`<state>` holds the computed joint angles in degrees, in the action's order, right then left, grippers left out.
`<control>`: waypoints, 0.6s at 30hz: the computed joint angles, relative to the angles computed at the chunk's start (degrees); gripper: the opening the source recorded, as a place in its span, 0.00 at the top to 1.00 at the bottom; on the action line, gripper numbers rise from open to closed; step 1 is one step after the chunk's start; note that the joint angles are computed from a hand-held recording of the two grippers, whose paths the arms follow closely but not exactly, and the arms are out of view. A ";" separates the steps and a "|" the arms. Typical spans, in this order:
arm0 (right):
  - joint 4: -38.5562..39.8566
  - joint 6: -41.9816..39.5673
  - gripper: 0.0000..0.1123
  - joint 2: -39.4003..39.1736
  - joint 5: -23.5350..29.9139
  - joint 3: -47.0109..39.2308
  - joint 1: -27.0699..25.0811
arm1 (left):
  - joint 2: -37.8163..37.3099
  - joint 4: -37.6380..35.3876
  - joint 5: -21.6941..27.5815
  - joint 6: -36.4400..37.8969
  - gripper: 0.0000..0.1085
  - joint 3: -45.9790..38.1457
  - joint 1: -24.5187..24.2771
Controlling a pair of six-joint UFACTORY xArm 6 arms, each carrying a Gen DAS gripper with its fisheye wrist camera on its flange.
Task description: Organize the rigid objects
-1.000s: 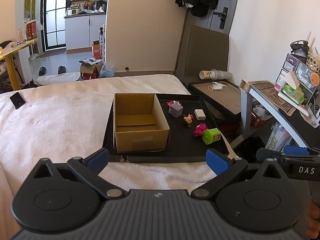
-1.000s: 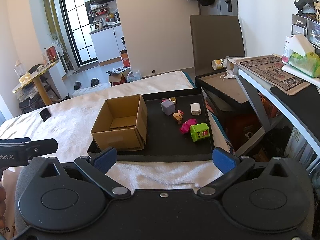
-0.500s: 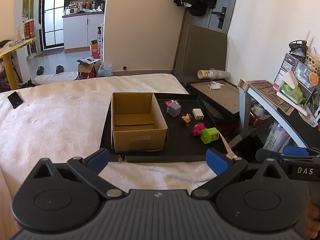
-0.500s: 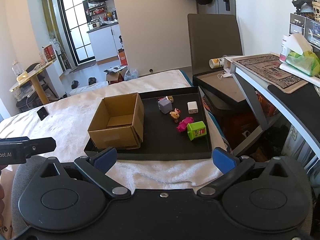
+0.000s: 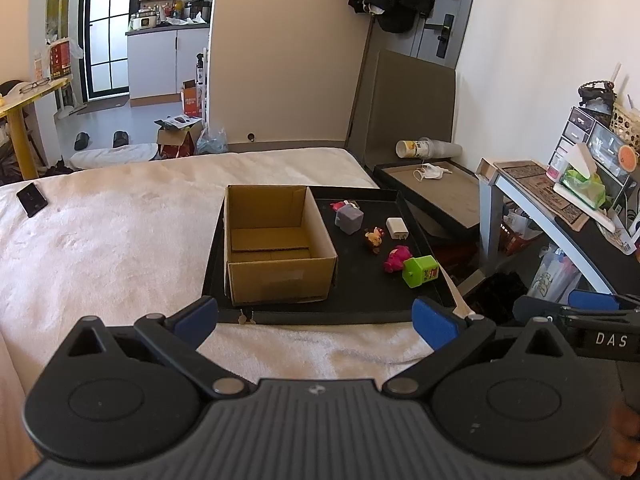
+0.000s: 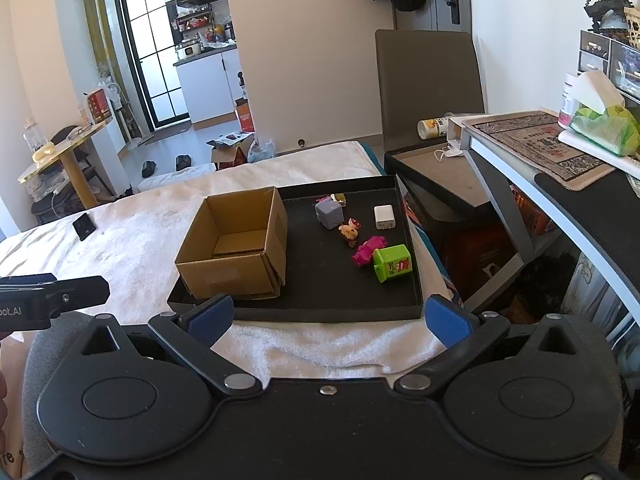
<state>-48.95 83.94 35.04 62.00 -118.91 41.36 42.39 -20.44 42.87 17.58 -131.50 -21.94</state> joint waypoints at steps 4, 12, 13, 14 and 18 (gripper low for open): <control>-0.28 0.50 0.08 -0.30 -0.26 0.52 -0.08 | -0.03 0.00 0.15 0.10 0.05 -0.01 0.04; -0.03 0.72 0.08 -0.35 0.02 0.76 -0.21 | 1.02 0.22 1.24 0.01 0.05 -1.92 -0.01; -0.09 0.76 0.08 -0.35 0.01 0.77 -0.21 | 1.49 0.35 1.70 -0.13 0.05 -2.70 0.00; -0.14 0.77 0.08 -0.41 -0.05 0.85 -0.20 | 1.69 0.40 1.83 -0.14 0.05 -2.95 -0.04; 0.05 0.15 0.08 -0.28 -0.39 1.07 -0.39 | 4.28 1.02 3.95 -0.48 0.05 -7.03 -0.05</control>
<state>-48.90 84.09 34.76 61.61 -117.84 40.97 46.67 -19.41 46.82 17.10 -138.53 -21.99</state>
